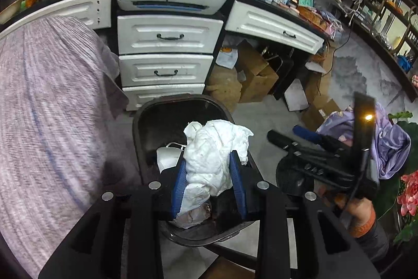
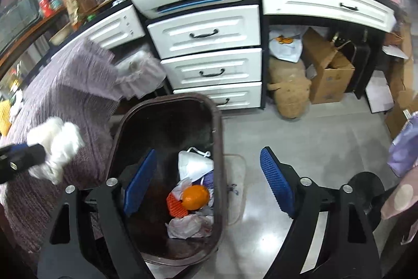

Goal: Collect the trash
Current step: 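Carry the tissue and orange peel over the bin and release both, then move both open tools back over the table toward the remaining trash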

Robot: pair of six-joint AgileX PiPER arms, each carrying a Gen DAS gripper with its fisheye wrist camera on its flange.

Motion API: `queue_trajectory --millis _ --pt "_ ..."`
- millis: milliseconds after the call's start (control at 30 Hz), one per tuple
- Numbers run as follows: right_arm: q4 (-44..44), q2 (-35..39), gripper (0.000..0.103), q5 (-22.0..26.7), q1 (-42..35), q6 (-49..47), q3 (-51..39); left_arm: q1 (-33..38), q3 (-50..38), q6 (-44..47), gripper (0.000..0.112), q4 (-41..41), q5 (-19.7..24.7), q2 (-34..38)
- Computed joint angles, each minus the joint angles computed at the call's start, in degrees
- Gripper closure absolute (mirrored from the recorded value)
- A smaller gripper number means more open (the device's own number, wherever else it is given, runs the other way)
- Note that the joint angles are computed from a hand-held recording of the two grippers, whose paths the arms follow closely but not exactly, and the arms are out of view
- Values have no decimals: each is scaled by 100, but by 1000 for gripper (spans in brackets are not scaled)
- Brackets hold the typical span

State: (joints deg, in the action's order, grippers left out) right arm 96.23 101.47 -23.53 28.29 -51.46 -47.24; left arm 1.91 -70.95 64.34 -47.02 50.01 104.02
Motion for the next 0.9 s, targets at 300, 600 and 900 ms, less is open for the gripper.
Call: queue_trajectory --millis 300,600,900 --pt "-579 -420 22 -501 139 854 628 -475 -45 -426 77 466 -334 276" --pt "-1765 -960 16 -614 -299 2443 1572 -797 -15 -775 47 878 -553 458" --pt "-3334 -834 16 -392 -869 4131 1984 -902 397 -477 39 852 -787 147"
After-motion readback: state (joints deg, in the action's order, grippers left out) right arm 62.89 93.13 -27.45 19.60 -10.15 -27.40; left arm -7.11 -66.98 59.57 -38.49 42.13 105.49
